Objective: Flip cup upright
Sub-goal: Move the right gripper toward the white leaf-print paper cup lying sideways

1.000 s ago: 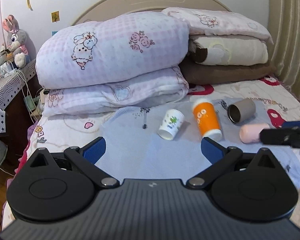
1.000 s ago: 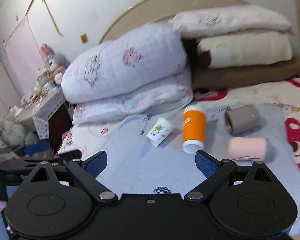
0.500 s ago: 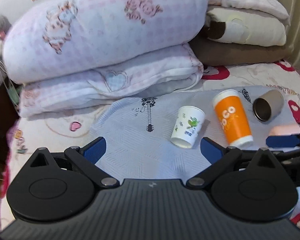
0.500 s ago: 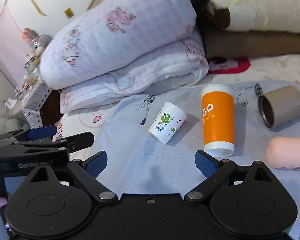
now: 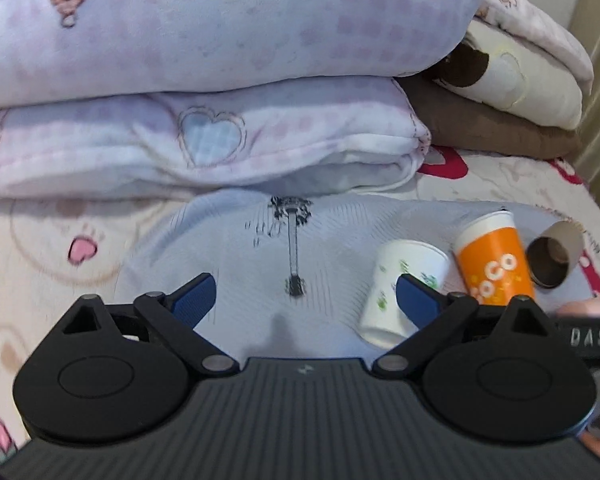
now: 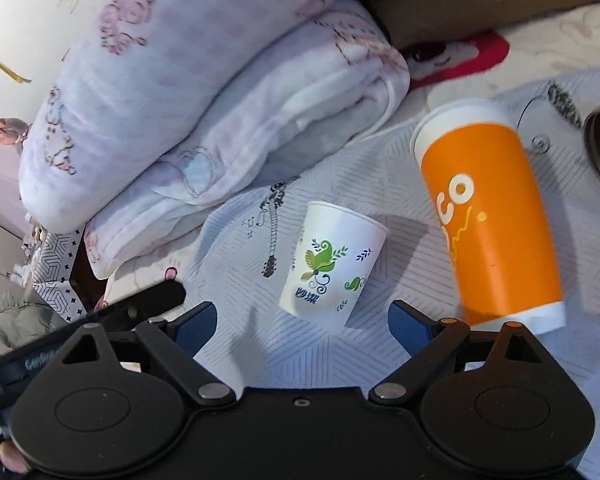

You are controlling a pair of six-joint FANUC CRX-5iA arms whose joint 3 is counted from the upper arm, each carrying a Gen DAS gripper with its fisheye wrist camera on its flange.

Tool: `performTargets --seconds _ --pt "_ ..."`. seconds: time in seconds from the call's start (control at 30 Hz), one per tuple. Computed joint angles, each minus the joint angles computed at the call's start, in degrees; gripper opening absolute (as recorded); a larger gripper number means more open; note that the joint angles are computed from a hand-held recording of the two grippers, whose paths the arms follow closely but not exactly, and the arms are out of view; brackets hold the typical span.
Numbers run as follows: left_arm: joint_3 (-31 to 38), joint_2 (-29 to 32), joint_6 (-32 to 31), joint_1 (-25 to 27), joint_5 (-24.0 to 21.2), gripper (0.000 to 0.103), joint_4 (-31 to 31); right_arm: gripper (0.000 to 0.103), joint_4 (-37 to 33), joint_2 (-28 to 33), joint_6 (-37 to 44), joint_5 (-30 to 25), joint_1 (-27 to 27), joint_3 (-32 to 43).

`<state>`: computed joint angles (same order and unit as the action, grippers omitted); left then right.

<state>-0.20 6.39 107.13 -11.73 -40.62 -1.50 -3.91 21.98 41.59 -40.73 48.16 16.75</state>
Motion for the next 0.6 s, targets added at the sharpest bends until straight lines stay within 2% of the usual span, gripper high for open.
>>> performTargets --seconds 0.07,0.1,0.27,0.33,0.4,0.5,0.57,0.6 --pt "2.70 1.88 2.76 -0.30 -2.67 0.097 -3.28 0.091 0.86 0.45 -0.33 1.57 0.25 -0.83" --pt "2.27 2.03 2.56 0.14 -2.06 0.097 -2.56 0.091 1.68 0.53 -0.54 2.32 0.53 -1.42" --pt "-3.14 1.02 -1.23 1.96 3.92 0.097 5.56 0.090 8.44 2.87 -1.81 4.85 1.90 -1.91" --pt "-4.99 0.85 -2.19 2.46 5.17 0.095 9.26 0.090 10.96 4.16 -4.62 5.16 2.01 -1.49" --pt "-6.09 0.58 -2.72 2.86 6.57 0.095 11.16 0.090 10.63 5.06 -6.06 5.20 1.73 -0.97" --pt "-8.25 -0.25 -3.46 3.23 9.56 0.095 13.84 0.090 7.06 4.91 -7.82 8.03 0.88 -1.90" --pt "-9.09 -0.50 -4.86 3.29 10.60 0.095 15.54 0.089 8.84 5.31 -9.99 8.14 1.04 -2.26" --pt "-9.68 -0.58 -6.32 3.38 11.01 0.095 17.30 0.082 9.69 5.33 -10.31 8.36 1.13 -2.63"
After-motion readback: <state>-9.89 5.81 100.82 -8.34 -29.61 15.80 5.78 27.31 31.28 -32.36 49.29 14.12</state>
